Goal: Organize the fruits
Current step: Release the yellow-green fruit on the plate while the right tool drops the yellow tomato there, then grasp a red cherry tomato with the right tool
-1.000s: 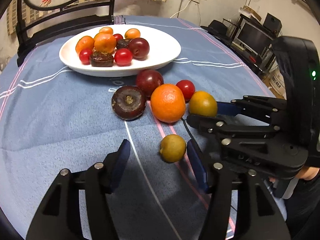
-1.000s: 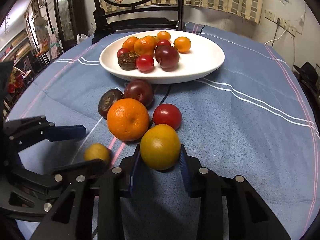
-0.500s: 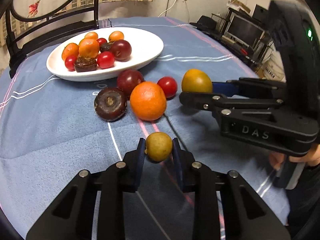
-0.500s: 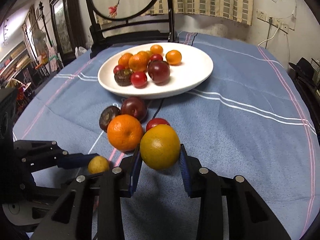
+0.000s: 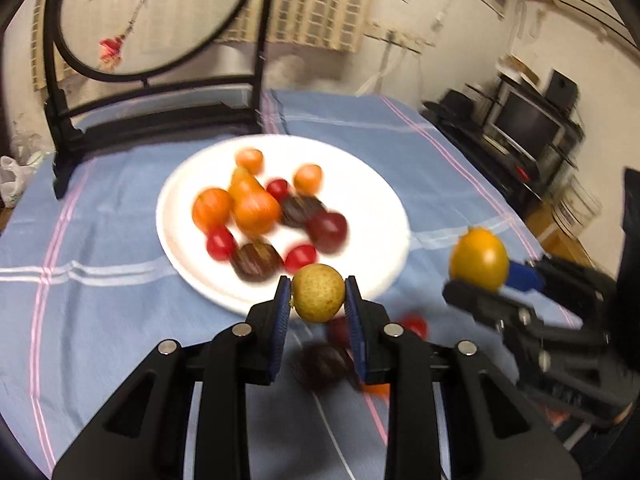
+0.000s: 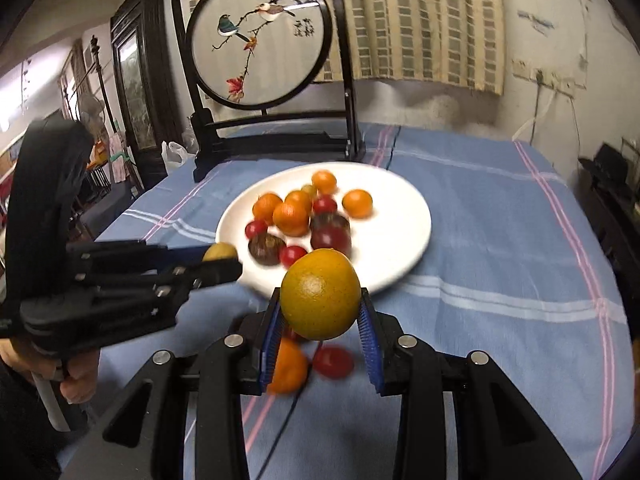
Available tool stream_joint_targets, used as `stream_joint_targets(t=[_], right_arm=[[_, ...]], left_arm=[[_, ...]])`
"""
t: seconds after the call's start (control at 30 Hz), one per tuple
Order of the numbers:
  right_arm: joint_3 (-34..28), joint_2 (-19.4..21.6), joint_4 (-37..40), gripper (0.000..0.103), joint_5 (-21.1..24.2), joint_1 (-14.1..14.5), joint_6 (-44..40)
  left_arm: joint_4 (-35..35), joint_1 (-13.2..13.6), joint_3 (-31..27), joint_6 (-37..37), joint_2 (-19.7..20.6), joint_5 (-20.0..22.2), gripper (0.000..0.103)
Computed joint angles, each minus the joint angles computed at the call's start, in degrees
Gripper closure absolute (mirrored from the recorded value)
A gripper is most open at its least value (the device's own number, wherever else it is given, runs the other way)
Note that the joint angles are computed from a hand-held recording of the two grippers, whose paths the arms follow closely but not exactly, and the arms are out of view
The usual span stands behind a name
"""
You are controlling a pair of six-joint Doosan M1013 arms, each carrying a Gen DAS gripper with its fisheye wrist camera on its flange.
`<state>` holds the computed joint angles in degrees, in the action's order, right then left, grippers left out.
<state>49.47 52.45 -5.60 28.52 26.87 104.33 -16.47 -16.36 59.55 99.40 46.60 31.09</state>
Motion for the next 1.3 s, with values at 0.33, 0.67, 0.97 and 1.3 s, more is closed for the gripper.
stream_joint_targets(t=[0.33,0.67,0.97,1.3], right_arm=[[-18.0,11.0,4.8,0.065,13.8,-1.2,2.3],[-10.7,6.9,5.5,0.043,7.5,-1.9,4.8],[-1.0,1.7,2.9,0.043,1.9,-1.5,6.4],[8.1,-2.2,-4.5,0.043,2.9,0.1,8.2]], left_arm=[[6.7,0.7,-13.7,-11.6,8.6,8.1,0.077],[13.5,0.3,-4.8,-23.1,4.4,-1.9,0.028],[14.4,0.7,5.1,-24.8,-0.8,-6.8,0.014],[7.8,1.1,10.3,-18.7,-3.0,-8.3,0.011]])
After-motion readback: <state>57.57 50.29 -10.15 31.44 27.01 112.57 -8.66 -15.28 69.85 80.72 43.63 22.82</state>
